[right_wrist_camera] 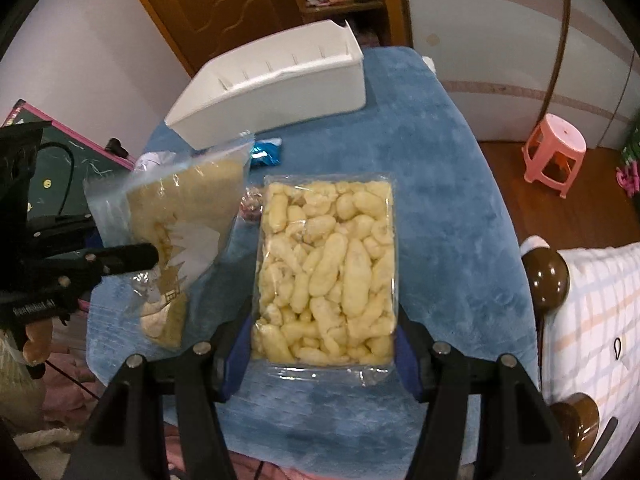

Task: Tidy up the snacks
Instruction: 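Lift both bags over the white bin and release them inside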

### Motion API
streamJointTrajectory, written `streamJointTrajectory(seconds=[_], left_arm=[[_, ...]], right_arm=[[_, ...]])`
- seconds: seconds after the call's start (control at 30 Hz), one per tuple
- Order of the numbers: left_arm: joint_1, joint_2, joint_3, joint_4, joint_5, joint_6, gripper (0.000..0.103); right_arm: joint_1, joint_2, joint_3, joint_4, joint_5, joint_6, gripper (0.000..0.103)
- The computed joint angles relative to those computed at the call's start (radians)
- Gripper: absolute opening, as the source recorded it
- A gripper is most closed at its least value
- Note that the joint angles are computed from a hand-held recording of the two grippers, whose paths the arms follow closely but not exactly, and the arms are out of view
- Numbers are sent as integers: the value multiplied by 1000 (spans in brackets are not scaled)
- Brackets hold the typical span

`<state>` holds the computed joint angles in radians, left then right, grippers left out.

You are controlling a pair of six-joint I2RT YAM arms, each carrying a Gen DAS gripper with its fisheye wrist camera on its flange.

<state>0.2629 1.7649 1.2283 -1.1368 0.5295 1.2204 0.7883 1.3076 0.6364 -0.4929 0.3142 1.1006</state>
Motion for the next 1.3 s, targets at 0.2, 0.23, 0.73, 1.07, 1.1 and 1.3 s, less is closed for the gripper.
streamJointTrajectory(seconds=[0.2, 0.23, 0.73, 1.07, 1.1, 1.3], left_arm=[[64, 14, 158, -86, 95, -64, 22], [70, 18, 186, -99, 108, -80, 22], [101, 135, 645, -149, 264, -385, 21], [-12, 190, 817, -33, 212, -600, 21], [-34, 199, 832, 4, 187, -627, 21], [-144, 307, 906, 169, 26, -737, 21]], right_arm=[[-31, -36, 81, -58, 29, -86, 61], [-41, -37, 102, -69, 33, -105, 61], [-231, 35, 510, -180, 90, -437, 61], [-422, 243, 854, -214, 32, -589, 61], [-438, 265, 877, -214, 20, -598, 61], [-548, 472, 1066, -225, -51, -648, 62]])
